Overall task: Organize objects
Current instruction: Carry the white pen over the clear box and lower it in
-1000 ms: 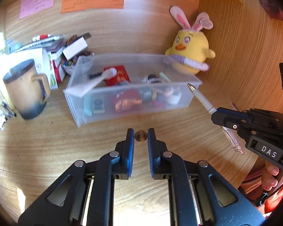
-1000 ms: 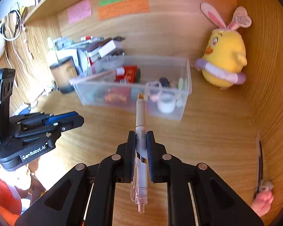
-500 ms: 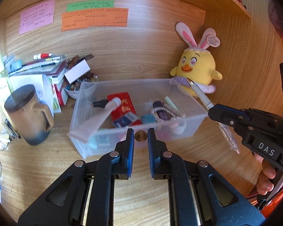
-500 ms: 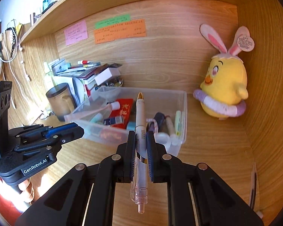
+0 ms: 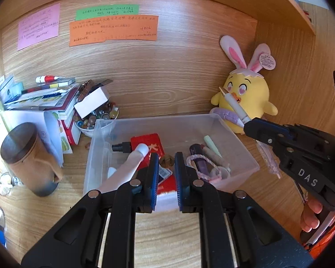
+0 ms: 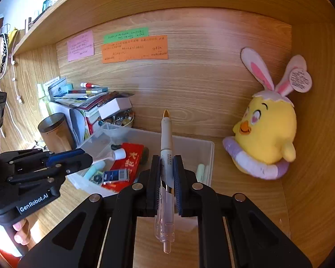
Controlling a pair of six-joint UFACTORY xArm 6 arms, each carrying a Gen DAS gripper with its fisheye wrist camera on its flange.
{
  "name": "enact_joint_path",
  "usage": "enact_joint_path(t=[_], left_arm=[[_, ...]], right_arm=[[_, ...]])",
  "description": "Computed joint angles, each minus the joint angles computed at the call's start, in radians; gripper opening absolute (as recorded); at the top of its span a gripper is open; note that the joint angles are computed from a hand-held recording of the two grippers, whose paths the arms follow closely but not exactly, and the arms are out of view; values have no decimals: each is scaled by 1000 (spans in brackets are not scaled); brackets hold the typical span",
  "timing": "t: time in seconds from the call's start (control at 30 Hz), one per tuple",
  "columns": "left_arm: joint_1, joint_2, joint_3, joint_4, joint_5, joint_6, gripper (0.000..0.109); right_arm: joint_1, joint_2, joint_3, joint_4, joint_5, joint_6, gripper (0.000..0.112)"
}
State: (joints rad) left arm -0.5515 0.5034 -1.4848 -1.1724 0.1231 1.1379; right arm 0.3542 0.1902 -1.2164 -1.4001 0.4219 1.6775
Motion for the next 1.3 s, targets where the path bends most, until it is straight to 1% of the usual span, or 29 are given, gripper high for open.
enact_joint_path(t=[0.1, 0.2, 0.23, 0.37, 0.53, 0.63, 0.73, 0.93, 0.97, 1.03, 1.17, 1.27, 1.3], left_arm=[[4, 35, -39, 105, 6, -103, 13], [12, 74, -82, 211, 25, -211, 13], [15, 92, -100, 268, 29, -267, 13], [28, 144, -153, 398, 62, -403, 13], [43, 206, -216, 523, 96, -536, 13], [47, 228, -240, 558, 118, -571, 13], [49, 237, -253, 558, 137, -569, 13], [53, 237, -259, 528, 166, -543, 14], [53, 235, -258, 520, 168, -538, 15], [54, 225, -248, 492, 167, -515, 21], [49, 197, -218, 439, 150, -461, 23], [43, 168, -185, 384, 129, -402, 29], [42, 160, -176, 369, 123, -386, 31]], right_arm=[[-11, 36, -38, 35, -8, -54, 10], [-30, 77, -74, 94, -54, -124, 10], [-34, 92, -88, 117, -64, -151, 10], [-48, 148, -131, 208, -96, -256, 10], [-58, 197, -161, 278, -116, -334, 10], [-62, 223, -176, 320, -118, -376, 10], [-67, 247, -186, 378, -129, -432, 10], [-66, 281, -205, 468, -122, -521, 10], [-65, 287, -208, 491, -121, -543, 10], [-63, 296, -216, 523, -115, -576, 10], [-54, 298, -222, 544, -90, -606, 12], [-54, 282, -206, 567, -100, -624, 24], [-55, 273, -198, 556, -104, -612, 30]])
